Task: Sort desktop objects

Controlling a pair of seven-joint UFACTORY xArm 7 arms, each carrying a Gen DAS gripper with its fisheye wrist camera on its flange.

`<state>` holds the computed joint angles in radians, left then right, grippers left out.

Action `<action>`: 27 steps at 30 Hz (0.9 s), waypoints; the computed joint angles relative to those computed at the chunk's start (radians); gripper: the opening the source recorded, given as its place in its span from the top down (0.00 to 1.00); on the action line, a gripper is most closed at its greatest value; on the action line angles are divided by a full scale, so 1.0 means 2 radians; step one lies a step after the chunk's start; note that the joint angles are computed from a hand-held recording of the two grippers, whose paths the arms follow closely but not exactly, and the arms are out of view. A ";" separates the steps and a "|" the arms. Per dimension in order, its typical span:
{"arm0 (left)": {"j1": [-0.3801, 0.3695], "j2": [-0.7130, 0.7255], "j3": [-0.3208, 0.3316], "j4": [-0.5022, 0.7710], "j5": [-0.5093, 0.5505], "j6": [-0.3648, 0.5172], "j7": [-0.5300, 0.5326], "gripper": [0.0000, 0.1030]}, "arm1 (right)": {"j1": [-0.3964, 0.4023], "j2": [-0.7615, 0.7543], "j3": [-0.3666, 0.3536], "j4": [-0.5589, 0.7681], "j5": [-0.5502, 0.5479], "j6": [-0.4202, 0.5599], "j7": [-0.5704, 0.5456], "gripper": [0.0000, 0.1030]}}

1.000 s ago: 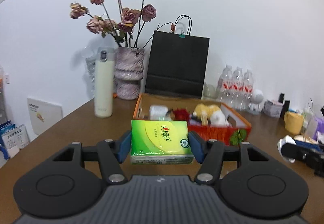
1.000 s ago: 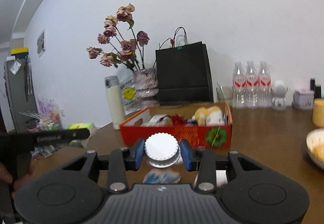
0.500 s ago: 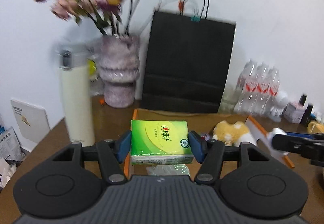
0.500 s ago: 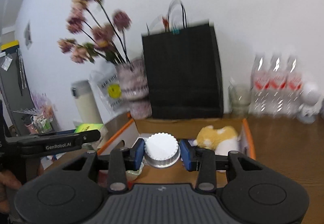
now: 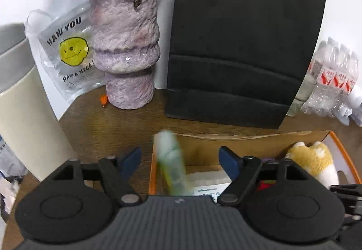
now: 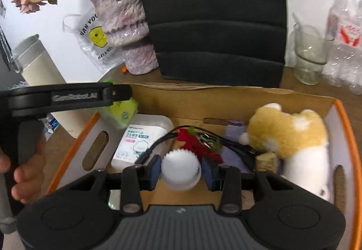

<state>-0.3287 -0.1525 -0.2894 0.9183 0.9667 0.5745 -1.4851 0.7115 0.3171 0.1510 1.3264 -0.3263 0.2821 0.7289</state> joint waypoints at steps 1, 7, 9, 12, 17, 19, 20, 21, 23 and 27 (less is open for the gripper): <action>-0.001 -0.003 0.000 -0.003 -0.001 -0.001 0.004 0.23 | -0.011 0.005 0.012 -0.001 0.019 -0.013 -0.013 0.60; -0.005 -0.025 -0.006 -0.012 -0.021 0.018 0.032 0.18 | -0.010 -0.008 0.005 -0.014 0.047 -0.033 -0.020 0.55; -0.006 -0.037 -0.011 -0.016 -0.040 0.036 0.044 0.17 | -0.004 -0.027 -0.004 -0.023 0.032 -0.015 -0.009 0.50; -0.012 -0.052 -0.025 -0.016 -0.074 0.070 0.064 0.14 | 0.014 -0.053 -0.027 -0.023 -0.042 0.048 0.046 0.42; -0.030 -0.064 -0.053 0.003 -0.109 0.140 0.094 0.04 | -0.002 -0.117 -0.013 -0.064 -0.104 0.117 0.096 0.31; -0.037 -0.073 -0.062 0.007 -0.117 0.160 0.097 0.02 | -0.013 -0.147 -0.003 -0.091 -0.124 0.126 0.110 0.26; -0.041 -0.078 -0.066 0.008 -0.121 0.168 0.095 0.02 | -0.019 -0.162 0.003 -0.105 -0.131 0.128 0.117 0.24; -0.043 -0.084 -0.071 0.009 -0.125 0.176 0.091 0.02 | -0.025 -0.179 0.009 -0.120 -0.136 0.129 0.122 0.24; -0.048 -0.092 -0.080 0.013 -0.133 0.194 0.088 0.02 | -0.037 -0.210 0.023 -0.145 -0.150 0.138 0.137 0.23; -0.051 -0.109 -0.110 0.015 -0.121 0.224 0.044 0.00 | -0.063 -0.269 0.052 -0.196 -0.174 0.117 0.175 0.22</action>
